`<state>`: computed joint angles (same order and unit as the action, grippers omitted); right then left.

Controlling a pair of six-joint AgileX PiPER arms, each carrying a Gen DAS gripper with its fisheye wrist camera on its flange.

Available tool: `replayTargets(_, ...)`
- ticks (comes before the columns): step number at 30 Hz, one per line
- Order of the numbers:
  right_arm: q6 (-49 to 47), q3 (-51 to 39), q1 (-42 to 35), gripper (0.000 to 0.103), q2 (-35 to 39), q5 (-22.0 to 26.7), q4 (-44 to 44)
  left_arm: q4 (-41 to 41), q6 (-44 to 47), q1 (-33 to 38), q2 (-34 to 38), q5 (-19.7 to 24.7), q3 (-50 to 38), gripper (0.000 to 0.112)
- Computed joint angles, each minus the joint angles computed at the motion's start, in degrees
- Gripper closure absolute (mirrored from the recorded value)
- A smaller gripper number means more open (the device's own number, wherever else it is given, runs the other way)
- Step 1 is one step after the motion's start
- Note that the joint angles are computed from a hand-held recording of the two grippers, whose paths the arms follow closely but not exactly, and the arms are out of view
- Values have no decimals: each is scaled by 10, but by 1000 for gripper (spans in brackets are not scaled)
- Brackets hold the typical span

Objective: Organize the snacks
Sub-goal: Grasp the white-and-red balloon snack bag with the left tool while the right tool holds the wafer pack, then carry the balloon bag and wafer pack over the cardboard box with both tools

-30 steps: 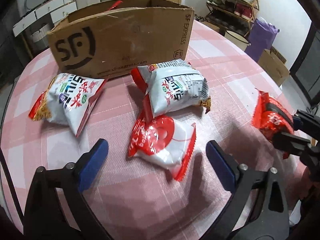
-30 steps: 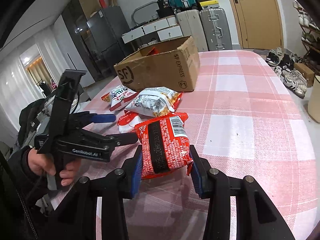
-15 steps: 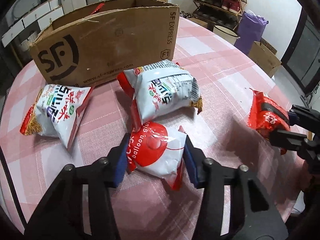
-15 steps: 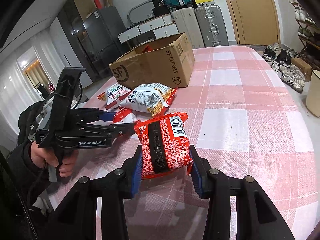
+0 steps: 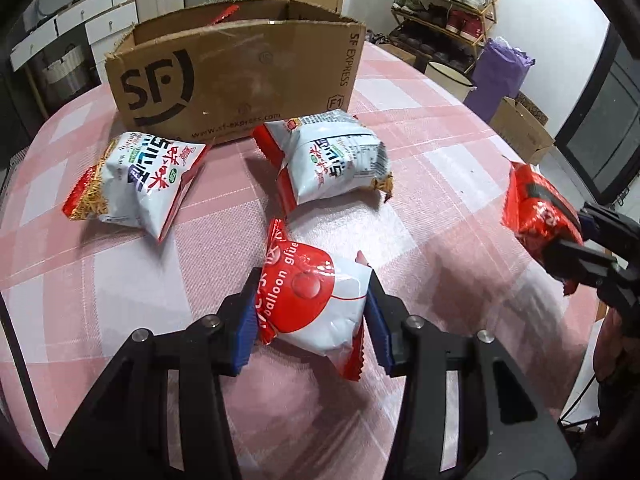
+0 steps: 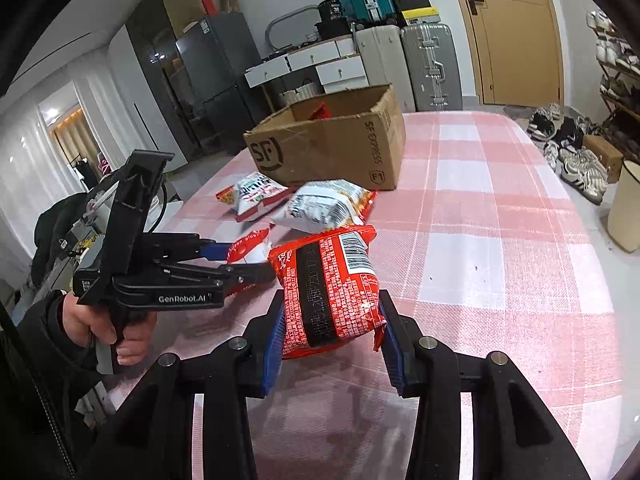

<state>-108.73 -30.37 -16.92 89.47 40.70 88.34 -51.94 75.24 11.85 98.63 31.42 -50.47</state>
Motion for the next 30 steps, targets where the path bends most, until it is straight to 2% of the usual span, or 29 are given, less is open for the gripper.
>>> replayTargets(7,50,-1,16,61,-29,0,-16,-18,44,62,-51,51,21,68)
replayTargets(11,99,-7,35,61,-53,-19,-37,-18,61,111,-89,101,23,68)
replayTargets(15,153,-20,39,61,-70,-15,-67,-21,62,152,-119,148,13,68)
replayTargets(21,224,-55,54,61,-105,1,-115,7,14,209,-155,220,-34,68)
replayTargets(24,261,-93,67,61,-109,20,-134,9,-12,219,-156,241,-64,67)
replayTargets(30,320,-169,105,61,-108,26,-172,21,-61,244,-156,289,-139,67)
